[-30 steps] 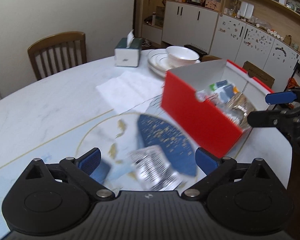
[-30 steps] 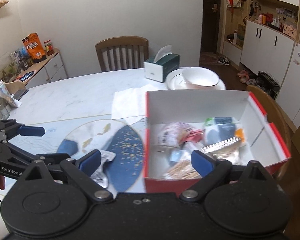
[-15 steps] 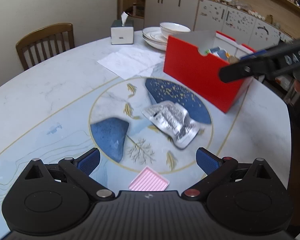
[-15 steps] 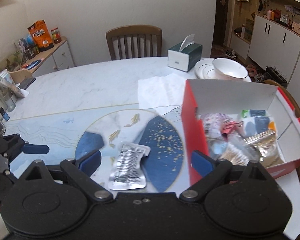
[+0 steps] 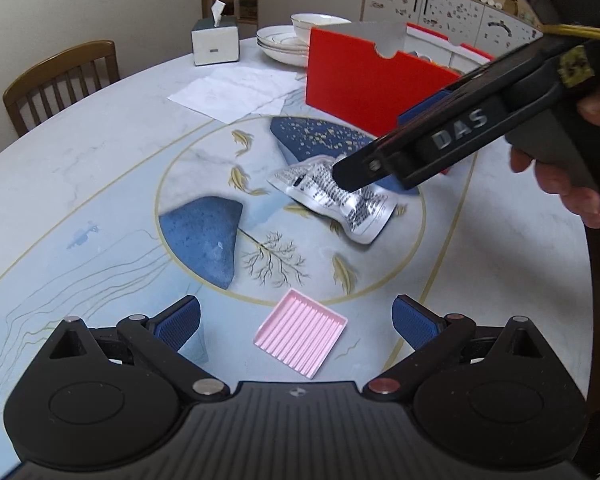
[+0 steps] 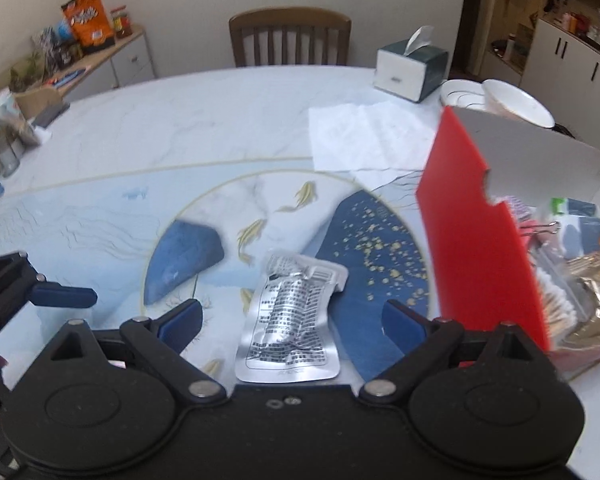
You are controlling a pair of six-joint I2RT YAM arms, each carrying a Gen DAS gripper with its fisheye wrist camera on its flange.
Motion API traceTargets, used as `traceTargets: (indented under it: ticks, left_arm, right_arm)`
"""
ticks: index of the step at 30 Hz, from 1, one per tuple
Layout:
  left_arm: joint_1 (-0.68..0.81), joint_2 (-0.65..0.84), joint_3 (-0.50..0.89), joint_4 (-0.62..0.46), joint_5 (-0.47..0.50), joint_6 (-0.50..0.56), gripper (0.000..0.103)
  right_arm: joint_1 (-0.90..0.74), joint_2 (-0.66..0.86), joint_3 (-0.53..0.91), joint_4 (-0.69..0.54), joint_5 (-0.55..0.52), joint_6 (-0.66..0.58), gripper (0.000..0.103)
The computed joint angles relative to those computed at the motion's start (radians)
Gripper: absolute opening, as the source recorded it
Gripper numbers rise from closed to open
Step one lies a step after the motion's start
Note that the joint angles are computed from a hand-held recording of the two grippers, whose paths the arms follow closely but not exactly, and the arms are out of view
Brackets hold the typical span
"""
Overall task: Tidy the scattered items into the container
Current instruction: 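Grasp the silver sachet with the right gripper while the left grasps the pink tray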
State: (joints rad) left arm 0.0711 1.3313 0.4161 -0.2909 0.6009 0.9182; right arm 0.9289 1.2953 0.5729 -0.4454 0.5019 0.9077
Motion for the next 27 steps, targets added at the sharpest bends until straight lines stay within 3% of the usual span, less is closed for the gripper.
traceTargets:
  ticks: [12,27]
  left_arm:
    - [-0.013,0.091,-0.003,0.068,-0.008,0.028,0.103]
    - [-0.005,0.109,-0.024,0.121,0.004,0.042,0.102]
  right_arm:
    - [-0.069,0.144,-0.011,0.128,-0.067,-0.078,0.095]
    - [-0.104,0.208,-0.016,0.177,-0.096,-0.11,0.087]
